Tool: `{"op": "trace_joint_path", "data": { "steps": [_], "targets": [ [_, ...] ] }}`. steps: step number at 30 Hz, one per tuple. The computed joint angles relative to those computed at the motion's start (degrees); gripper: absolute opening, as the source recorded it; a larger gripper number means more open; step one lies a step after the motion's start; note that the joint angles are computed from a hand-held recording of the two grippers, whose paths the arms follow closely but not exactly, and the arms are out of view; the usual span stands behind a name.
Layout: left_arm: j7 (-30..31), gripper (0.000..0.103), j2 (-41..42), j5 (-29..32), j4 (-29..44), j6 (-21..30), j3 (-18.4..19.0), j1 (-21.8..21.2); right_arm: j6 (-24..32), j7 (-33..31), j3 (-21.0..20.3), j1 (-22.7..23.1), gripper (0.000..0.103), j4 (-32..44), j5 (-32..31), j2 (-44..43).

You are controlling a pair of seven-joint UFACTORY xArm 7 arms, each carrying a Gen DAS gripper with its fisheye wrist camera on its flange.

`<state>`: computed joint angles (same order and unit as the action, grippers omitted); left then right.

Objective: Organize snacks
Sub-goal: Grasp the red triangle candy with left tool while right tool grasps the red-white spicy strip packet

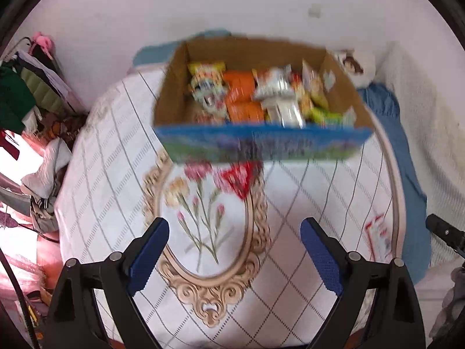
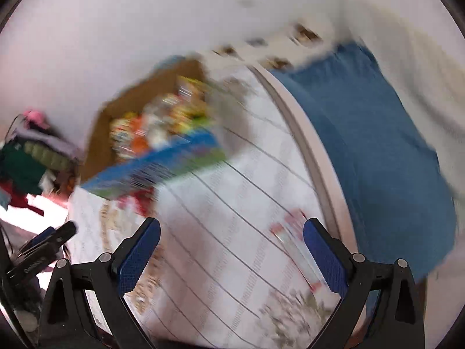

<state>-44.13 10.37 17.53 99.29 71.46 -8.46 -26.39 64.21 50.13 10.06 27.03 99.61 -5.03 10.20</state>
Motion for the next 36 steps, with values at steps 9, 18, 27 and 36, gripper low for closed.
{"op": "trace_joint_path", "data": {
  "steps": [9, 18, 27, 36],
  "targets": [
    [2.5, 0.093, 5.5, -1.5, -0.5, 1.7, 0.1, -1.5, -3.1, -8.3, -0.3, -4.3, 0.101, -16.1, 4.5, -0.5],
    [2.0, 0.093, 9.1, -4.8, 1.1, 1.9, 2.2, 0.4, -7.5, -12.2, -0.6, -2.0, 0.082, -14.3, 1.7, 6.6],
    [7.4, 0.093, 18.4, -4.5, 14.5, 4.9, 4.1, 1.7, -7.0, -9.1, 0.2, -0.5, 0.076, -1.9, 9.1, 14.4],
    [15.3, 0.078, 28.1, -5.0, 27.5, 7.7, 6.0, 0.1, -2.8, -12.3, 0.8, -1.7, 0.089, 9.0, 15.3, 20.3]
  ]
}}
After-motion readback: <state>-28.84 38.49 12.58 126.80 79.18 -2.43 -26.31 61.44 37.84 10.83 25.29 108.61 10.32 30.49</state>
